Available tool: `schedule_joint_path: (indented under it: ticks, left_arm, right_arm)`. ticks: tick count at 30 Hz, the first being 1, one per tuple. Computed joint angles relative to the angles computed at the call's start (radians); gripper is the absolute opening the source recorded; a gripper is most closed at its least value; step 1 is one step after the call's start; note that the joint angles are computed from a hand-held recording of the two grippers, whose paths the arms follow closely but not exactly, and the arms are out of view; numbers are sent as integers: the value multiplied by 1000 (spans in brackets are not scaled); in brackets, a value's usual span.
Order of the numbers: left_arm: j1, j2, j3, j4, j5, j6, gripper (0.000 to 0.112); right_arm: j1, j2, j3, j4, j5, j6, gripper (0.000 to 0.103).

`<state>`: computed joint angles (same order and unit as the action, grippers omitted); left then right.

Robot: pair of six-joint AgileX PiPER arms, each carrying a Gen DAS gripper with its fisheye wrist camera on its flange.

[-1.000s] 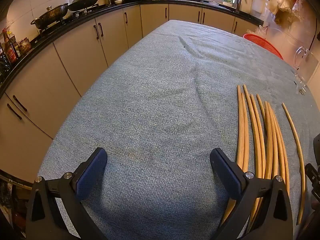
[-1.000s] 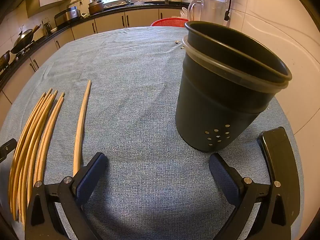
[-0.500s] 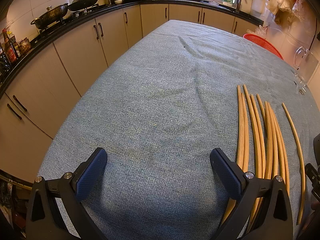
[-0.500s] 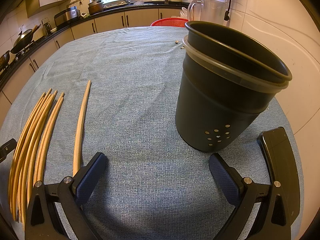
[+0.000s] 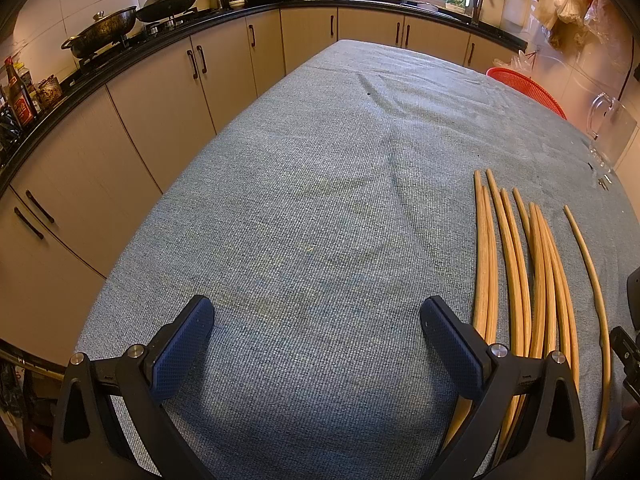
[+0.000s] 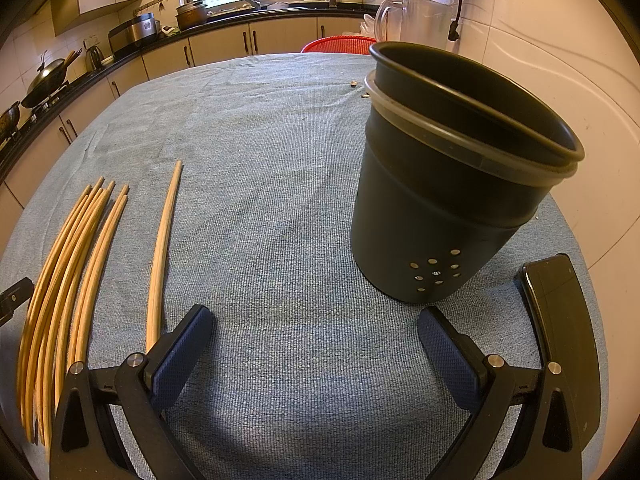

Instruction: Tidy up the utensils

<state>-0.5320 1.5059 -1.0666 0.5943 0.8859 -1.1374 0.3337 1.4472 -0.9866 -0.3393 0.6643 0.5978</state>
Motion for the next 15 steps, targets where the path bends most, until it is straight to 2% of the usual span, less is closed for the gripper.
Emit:
schedule_joint_path:
  ticks: [15]
  left_arm:
    - [1, -2, 2, -1, -1, 1, 103]
  right_arm:
    - [2, -1, 1, 5, -2, 2, 103]
